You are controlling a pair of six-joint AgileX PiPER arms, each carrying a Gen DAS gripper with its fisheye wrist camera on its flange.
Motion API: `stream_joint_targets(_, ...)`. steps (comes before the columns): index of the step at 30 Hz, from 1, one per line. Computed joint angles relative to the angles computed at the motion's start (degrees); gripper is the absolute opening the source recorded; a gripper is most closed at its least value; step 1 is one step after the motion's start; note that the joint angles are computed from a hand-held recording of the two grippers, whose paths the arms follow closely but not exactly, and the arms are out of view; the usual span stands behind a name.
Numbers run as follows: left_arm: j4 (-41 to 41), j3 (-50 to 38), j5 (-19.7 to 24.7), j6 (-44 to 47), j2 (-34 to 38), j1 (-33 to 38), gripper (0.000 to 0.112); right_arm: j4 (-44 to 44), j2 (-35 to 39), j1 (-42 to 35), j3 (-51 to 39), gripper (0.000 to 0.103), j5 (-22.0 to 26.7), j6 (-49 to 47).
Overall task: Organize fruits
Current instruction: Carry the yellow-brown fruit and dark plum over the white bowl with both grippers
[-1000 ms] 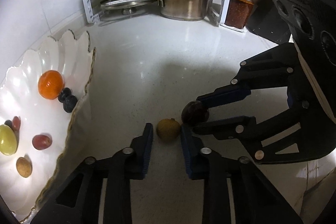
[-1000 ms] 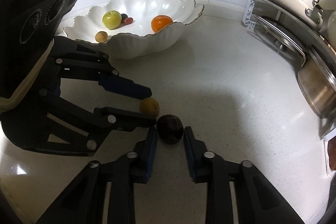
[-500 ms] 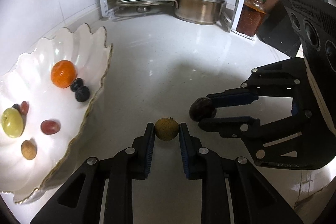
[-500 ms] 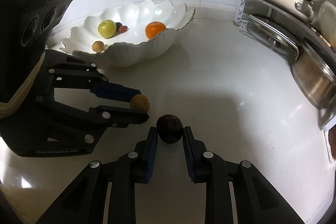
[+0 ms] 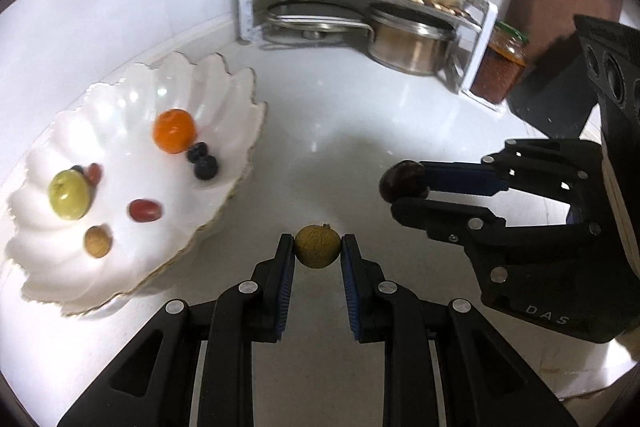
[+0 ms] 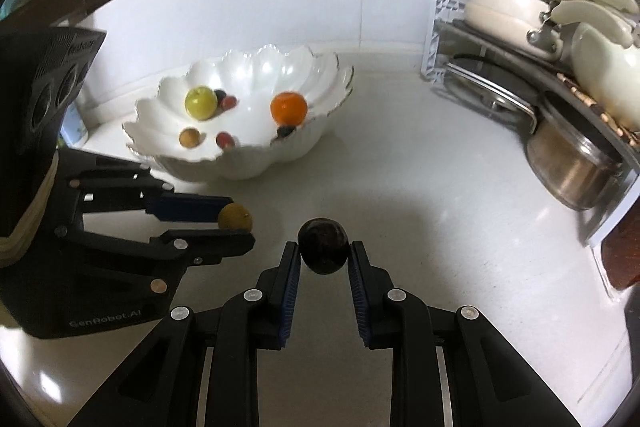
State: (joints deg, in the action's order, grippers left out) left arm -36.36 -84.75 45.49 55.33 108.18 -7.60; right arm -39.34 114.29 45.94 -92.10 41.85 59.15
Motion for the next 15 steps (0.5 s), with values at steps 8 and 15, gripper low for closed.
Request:
stream_joint_targets(8, -1.25, 3.15, -1.54, -3.48, -5.18, 1.76, 0.024, -1.69, -0.14, 2.1, -3.47, 0.026, 3.01, 1.63)
stream_joint_targets(15, -1.8, 6.68, -2.51, -4.46, -10.27, 4.41, 0.024, -3.79, -0.42, 5.16, -6.75, 0.026, 6.55, 2.22)
